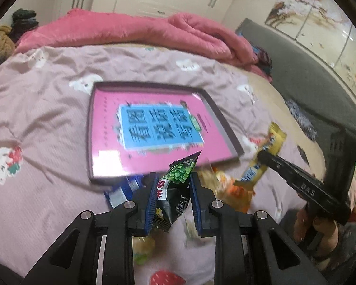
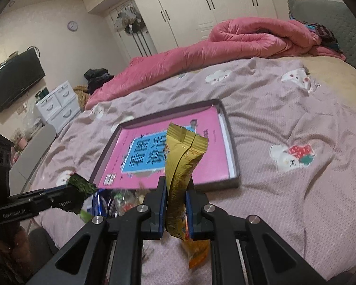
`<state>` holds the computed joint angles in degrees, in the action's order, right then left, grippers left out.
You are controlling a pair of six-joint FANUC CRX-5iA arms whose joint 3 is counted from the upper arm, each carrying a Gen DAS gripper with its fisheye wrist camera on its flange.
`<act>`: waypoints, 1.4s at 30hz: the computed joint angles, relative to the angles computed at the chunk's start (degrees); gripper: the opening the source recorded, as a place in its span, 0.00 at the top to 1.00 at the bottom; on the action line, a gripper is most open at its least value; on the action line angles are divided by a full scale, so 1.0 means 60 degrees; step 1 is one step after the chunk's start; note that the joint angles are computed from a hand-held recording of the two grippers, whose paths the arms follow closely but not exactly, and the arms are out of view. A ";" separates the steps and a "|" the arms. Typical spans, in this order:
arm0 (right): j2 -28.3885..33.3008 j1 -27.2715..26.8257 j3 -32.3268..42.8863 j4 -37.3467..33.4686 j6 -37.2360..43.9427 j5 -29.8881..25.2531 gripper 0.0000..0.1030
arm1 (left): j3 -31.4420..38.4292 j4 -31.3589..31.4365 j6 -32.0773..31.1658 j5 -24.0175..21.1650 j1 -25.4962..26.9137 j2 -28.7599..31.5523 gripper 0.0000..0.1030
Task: Organize snacks
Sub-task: 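Grasp the dark green packet with left gripper while right gripper grasps and lifts yellow bar, then lower the yellow bar into the tray and open right gripper while left carries packet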
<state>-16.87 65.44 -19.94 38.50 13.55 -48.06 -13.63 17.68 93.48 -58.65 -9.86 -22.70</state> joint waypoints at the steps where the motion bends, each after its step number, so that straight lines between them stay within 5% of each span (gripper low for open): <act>1: 0.0022 -0.0058 0.0022 0.0064 -0.0048 0.0052 0.86 | 0.0046 0.0004 0.0032 0.0061 0.0064 0.0045 0.74; 15: 0.0984 -0.0888 0.0756 0.0365 -0.0227 0.0654 0.86 | 0.0185 0.0251 0.0245 0.0519 0.0661 0.0746 0.74; 42: 0.2483 -0.1262 0.2251 -0.1431 0.1038 -0.0594 0.86 | -0.0634 0.1128 -0.0660 0.0946 0.1206 0.1416 0.74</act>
<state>-1.97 57.86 -6.43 29.91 19.78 -51.62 -17.44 24.45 89.52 -52.98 -2.62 -14.21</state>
